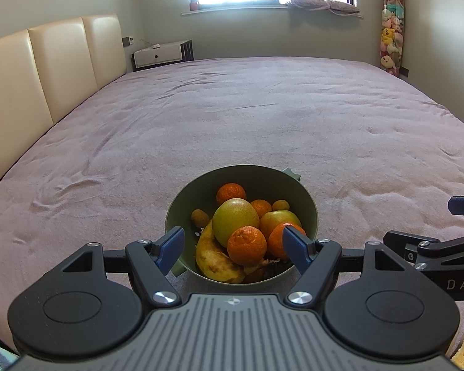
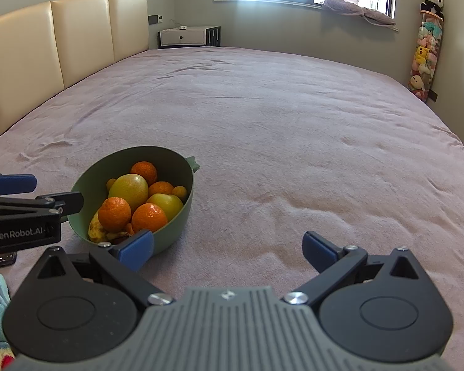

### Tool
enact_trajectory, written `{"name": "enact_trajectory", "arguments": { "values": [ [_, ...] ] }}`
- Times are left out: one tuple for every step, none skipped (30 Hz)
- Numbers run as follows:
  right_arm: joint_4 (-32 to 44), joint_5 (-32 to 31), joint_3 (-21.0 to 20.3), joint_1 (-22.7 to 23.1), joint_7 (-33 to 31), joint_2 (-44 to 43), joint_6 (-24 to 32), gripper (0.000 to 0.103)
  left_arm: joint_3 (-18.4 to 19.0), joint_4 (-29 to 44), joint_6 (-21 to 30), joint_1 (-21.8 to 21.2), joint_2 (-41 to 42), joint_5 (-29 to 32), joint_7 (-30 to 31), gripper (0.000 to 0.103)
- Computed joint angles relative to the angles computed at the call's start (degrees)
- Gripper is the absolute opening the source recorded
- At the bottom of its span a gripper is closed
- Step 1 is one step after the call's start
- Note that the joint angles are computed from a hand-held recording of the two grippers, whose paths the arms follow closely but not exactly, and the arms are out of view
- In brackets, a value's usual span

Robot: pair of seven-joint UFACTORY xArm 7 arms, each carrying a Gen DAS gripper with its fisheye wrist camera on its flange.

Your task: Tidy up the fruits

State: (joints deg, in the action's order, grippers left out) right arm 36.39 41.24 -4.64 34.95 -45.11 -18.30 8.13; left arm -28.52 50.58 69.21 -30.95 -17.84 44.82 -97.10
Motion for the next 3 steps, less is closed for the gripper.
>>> {"name": "enact_trajectory", "arguments": {
  "values": [
    [0.0, 0.0, 0.1, -0.1, 0.1, 0.0, 0.0, 0.099, 0.0, -0.1, -0.1, 0.0, -0.1, 0.0, -0.1, 0.085],
    [0.1, 0.0, 0.1, -0.1, 0.1, 0.1, 0.0, 0.099, 0.0, -0.1, 0.0, -0.1, -0.1, 0.0, -0.1, 0.085],
    [0.1, 0.0, 0.1, -0.1, 0.1, 0.1, 0.0, 0.099, 0.0, -0.1, 0.0, 0.0, -0.2, 0.1, 0.0, 0.085]
  ]
}}
